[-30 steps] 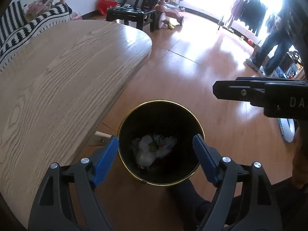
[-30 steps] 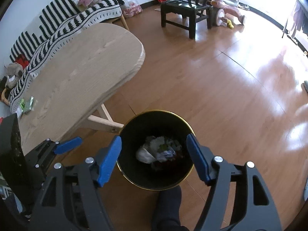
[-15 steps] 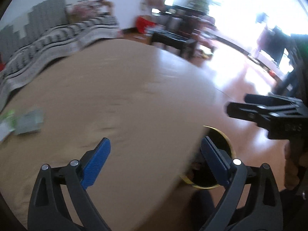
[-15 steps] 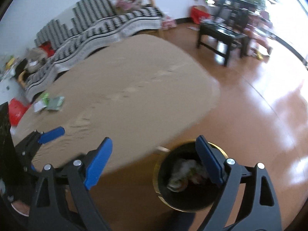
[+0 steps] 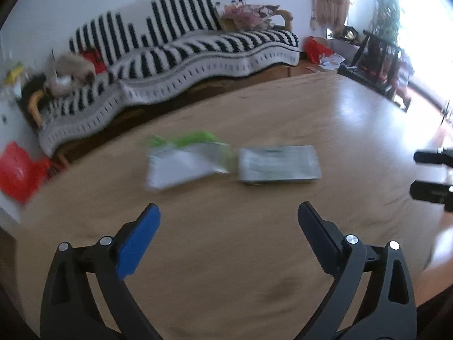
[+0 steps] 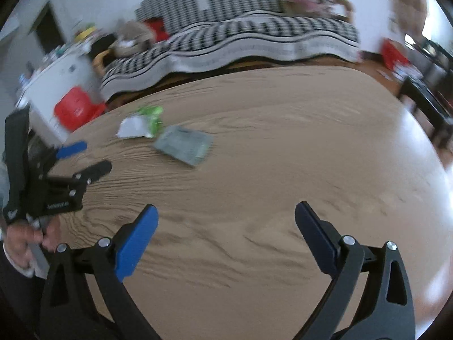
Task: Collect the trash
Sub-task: 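Move both open tools back over the table toward remaining trash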
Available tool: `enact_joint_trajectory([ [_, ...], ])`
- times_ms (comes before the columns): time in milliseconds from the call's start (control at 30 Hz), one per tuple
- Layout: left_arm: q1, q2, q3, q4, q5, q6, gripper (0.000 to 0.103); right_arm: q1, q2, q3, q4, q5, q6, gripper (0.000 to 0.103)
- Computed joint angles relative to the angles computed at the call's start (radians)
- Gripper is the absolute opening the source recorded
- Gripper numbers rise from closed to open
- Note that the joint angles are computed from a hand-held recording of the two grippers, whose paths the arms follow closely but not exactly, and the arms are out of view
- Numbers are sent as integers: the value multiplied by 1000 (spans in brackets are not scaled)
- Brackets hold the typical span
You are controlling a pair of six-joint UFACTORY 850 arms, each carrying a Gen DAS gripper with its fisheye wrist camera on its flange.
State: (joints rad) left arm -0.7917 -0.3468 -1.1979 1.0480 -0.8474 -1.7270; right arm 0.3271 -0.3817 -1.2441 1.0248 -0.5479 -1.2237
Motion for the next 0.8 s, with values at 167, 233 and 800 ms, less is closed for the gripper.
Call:
enact_joint_trajectory([
  [167, 122, 68, 110, 18, 144, 140, 95, 80, -97, -98, -42, 13, -58, 94],
  [233, 174, 68, 125, -8, 231, 234, 95, 103, -138, -139, -71, 25, -52, 94],
  [800, 387, -70, 13, -323, 507, 1032, 95, 185, -508, -648, -465, -194, 15, 97],
])
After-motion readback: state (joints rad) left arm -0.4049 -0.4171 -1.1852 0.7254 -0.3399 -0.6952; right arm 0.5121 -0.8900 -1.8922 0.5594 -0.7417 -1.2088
